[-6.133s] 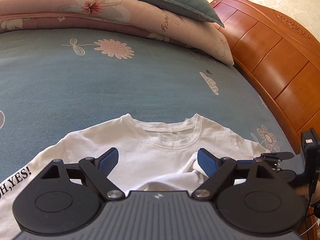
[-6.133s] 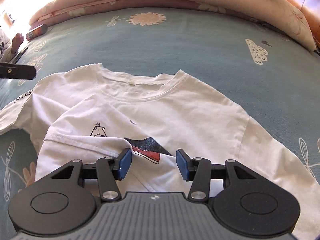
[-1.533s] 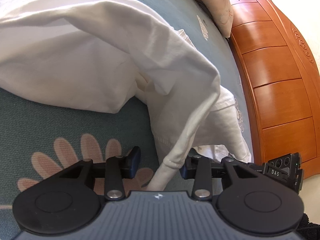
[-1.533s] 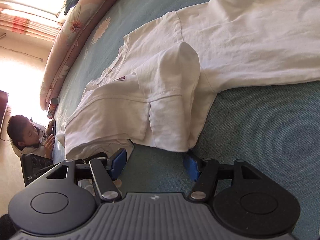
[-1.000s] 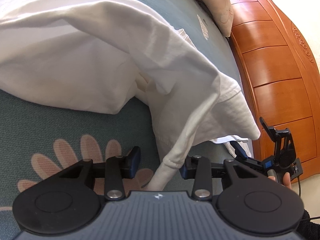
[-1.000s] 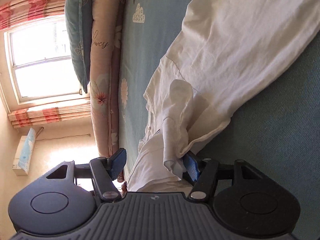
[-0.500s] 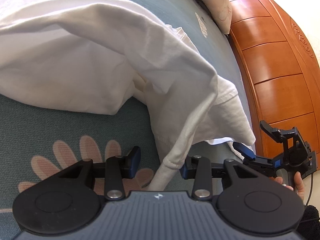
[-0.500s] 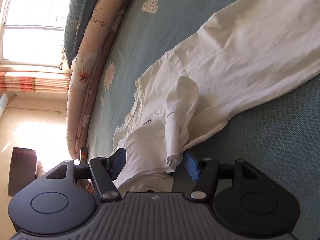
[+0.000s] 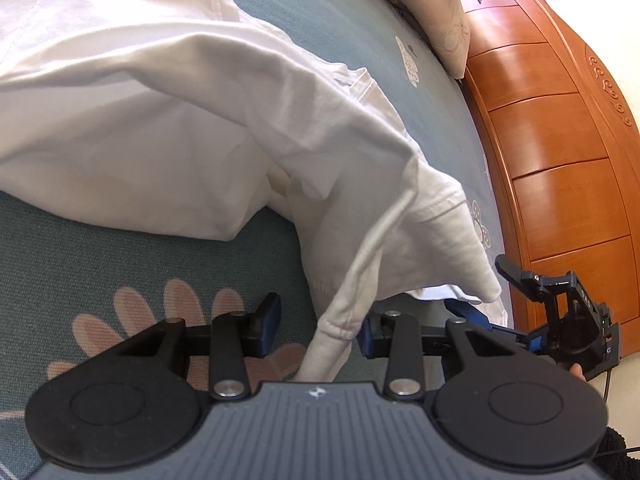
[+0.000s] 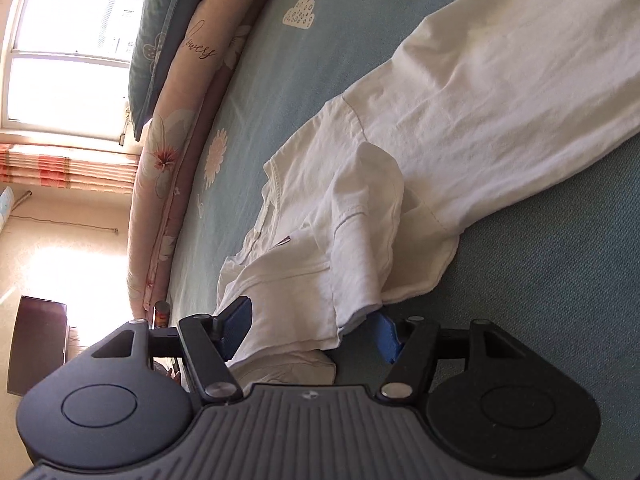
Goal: Fold clothes
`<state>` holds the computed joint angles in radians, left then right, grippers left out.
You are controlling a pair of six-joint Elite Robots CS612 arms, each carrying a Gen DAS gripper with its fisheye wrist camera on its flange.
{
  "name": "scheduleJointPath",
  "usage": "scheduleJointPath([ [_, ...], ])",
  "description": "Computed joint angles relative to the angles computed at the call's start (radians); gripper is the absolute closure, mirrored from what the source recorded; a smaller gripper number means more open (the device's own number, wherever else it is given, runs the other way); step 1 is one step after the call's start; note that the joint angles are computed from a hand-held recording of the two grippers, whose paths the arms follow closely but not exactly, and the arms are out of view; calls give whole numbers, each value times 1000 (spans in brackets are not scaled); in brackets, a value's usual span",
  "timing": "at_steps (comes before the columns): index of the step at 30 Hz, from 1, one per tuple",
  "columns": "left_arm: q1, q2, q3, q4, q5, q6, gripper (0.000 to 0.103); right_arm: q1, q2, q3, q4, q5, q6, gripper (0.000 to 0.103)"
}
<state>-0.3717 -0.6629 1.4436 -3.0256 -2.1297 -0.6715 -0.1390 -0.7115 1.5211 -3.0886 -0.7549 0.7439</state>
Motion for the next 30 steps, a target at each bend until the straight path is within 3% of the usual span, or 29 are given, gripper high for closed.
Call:
scheduleJointPath([
  [4, 6, 4, 2, -78, 0, -35, 62, -3, 6, -7, -88, -6, 22, 34],
  [7, 8, 9, -5, -65, 8, -64, 63, -10, 12, -15, -48, 25, 73, 34],
  [10, 9, 18, -15, -69, -8, -78, 62, -8, 16, -19, -13, 80, 67, 34],
  [14, 3, 28, -27, -65, -26, -92, 63, 1, 28, -32, 29, 72, 49, 34],
  [18, -10, 20, -27, -18, 5, -68, 67, 5, 47, -58, -60, 48, 107, 34],
  [20, -16, 7, -19, 0, 32, -54, 77, 5, 45, -63, -89, 41, 94, 34],
  [25, -7, -16, 9, -75, 91, -145, 86, 12, 9, -49, 88, -44, -82, 34],
  [27, 1, -20, 13, -86, 108, -144, 87, 14, 5, -43, 110, -78, -107, 34],
  [30, 15, -15, 10, -86, 101, -155, 89, 11, 22, -37, 52, -92, -34, 38],
])
